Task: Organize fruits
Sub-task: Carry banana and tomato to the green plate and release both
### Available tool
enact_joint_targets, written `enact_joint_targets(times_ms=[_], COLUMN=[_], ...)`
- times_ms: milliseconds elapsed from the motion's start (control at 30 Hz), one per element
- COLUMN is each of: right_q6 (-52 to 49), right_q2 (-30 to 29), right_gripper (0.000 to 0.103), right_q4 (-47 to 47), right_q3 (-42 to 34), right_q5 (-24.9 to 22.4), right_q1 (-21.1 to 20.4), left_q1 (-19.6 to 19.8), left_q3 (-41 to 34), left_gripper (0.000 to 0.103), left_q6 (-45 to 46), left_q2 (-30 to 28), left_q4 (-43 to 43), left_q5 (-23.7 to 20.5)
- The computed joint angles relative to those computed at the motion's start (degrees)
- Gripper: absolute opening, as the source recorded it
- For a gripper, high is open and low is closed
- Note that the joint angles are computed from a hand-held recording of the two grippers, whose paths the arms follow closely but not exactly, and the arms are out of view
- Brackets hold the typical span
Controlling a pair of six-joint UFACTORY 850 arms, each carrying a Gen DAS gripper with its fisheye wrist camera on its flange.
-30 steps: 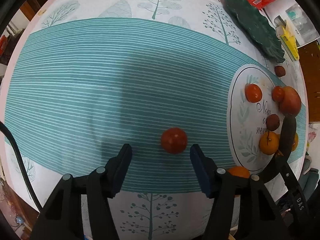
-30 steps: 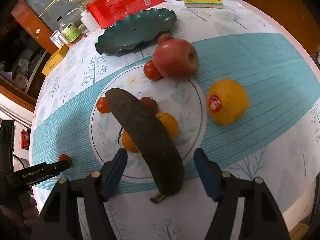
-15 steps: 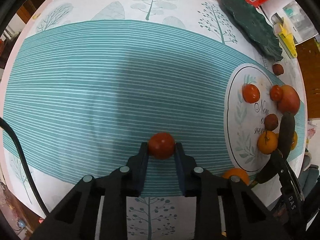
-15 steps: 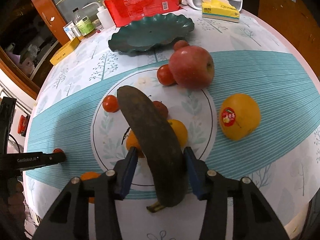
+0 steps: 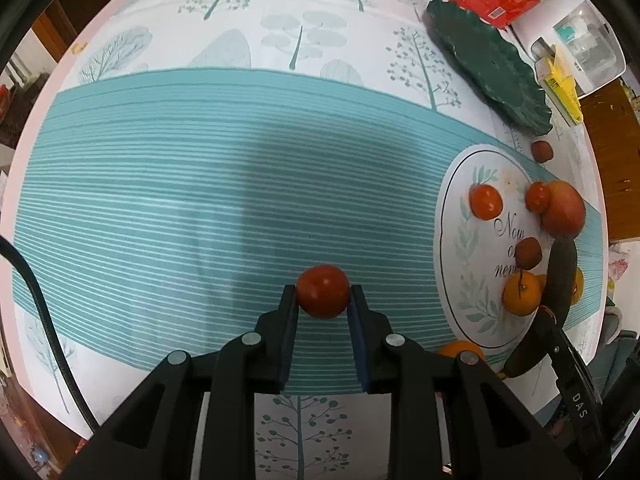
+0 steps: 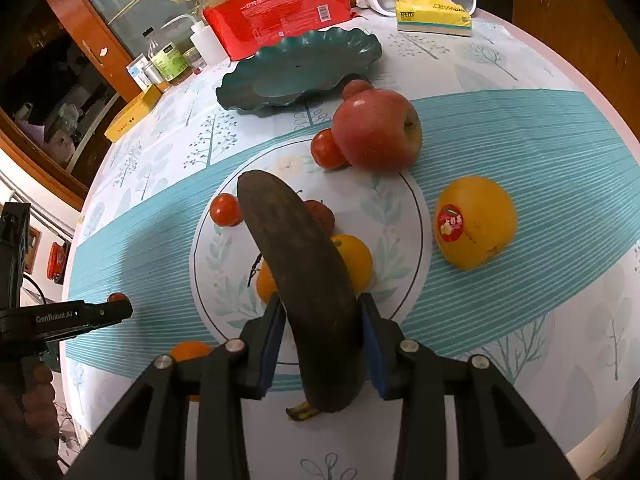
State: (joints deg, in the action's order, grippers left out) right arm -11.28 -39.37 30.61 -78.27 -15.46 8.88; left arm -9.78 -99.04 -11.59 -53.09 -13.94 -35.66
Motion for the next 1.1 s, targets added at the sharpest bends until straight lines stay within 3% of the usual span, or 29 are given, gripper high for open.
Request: enact_joint_targets(times_ms=[367, 700, 967, 1100], right_q6=[-6.88, -11.05, -13.44, -13.46], right_q2=[0.69, -3.38, -10.00, -15.22], right_gripper=[0.036, 0.036, 0.036, 0.036], right_q4=[4.12, 3.20, 2.51, 1.34], right_q3=[-2.73, -14.07, -27.51, -36.88], right_q5=[-3.58, -10.06, -15.07, -18.53], right_q1=[-1.40, -3.96, -6.09, -6.96], left_q1=[-1.23, -2.85, -4.11, -4.65], left_q3=[-3.65, -12.30, -27.93, -40.26], left_gripper=[0.023, 0.023, 0.023, 0.023], left_q6=[-4.79, -12.89, -19.06, -20.36], left_q2=[0.96, -0.57, -7.71, -14.16], left_q4=[4.29, 10.92, 16.98, 18.27], left_q5=[0.24, -0.25, -5.35, -9.55])
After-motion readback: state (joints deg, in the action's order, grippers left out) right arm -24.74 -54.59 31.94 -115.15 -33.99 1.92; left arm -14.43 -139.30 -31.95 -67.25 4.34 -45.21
